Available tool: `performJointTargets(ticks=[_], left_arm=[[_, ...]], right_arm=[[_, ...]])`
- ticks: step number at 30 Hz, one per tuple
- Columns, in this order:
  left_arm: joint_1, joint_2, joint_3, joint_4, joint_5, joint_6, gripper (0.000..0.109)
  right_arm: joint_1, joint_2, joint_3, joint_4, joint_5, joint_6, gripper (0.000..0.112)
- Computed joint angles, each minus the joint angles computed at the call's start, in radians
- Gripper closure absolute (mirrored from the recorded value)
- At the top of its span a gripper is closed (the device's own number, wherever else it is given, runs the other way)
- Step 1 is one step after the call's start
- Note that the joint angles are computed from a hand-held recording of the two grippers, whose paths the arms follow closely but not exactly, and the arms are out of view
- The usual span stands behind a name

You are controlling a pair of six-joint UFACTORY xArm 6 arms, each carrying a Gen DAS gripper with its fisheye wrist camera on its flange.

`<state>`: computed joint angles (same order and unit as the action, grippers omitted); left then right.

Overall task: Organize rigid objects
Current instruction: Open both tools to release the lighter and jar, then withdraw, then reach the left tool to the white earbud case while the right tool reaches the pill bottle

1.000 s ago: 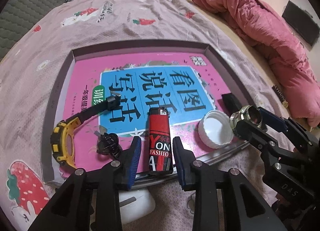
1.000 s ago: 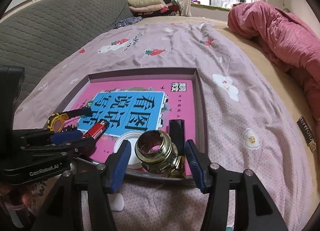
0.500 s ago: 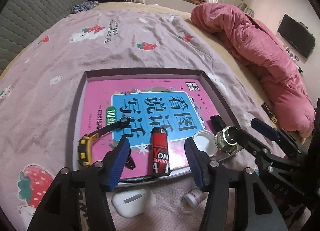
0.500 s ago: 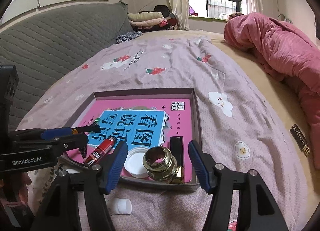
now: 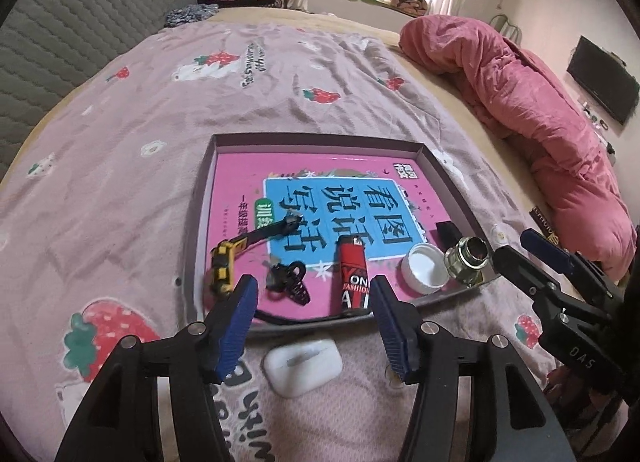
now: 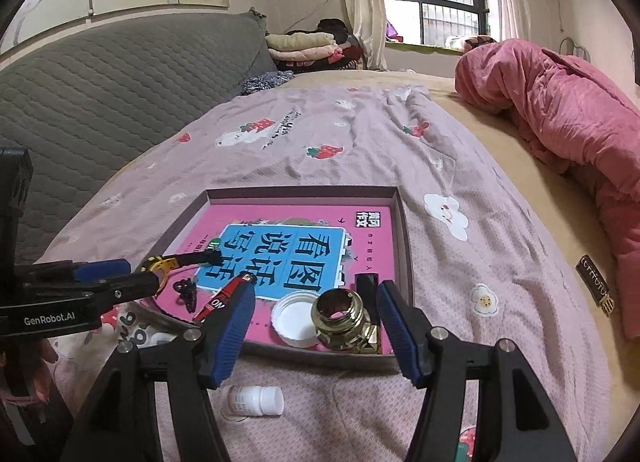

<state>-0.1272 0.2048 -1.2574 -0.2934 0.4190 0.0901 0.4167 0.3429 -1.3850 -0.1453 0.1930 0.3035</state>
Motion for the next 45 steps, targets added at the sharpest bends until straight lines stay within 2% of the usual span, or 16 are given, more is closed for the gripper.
performJointTargets(ticks=[11, 21, 25, 27, 35, 45], left_arm=[[0.006, -0.061, 0.054, 0.087, 0.028, -0.072, 0.049], [0.004, -0.098, 0.089, 0.117, 0.039, -0.09, 0.048], [0.003, -0.106, 0.1, 0.123, 0.049, -0.091, 0.048], [0.003, -0.112, 0.113, 0.13, 0.056, -0.096, 0.048], [0.011, -0.127, 0.151, 0.149, 0.085, -0.123, 0.048], [0.01, -0.122, 0.17, 0.128, 0.11, -0.136, 0.048]], right_arm=[[0.029, -0.054, 0.064, 0.008, -0.001, -0.018, 0.049], [0.046, -0.103, 0.141, -0.032, -0.001, 0.027, 0.049], [0.062, -0.116, 0.17, 0.045, 0.009, -0.036, 0.049], [0.067, -0.122, 0.181, 0.022, 0.011, -0.023, 0.049], [0.099, -0.134, 0.221, 0.111, 0.018, -0.104, 0.049], [0.114, -0.124, 0.238, 0.13, 0.033, -0.119, 0.049]])
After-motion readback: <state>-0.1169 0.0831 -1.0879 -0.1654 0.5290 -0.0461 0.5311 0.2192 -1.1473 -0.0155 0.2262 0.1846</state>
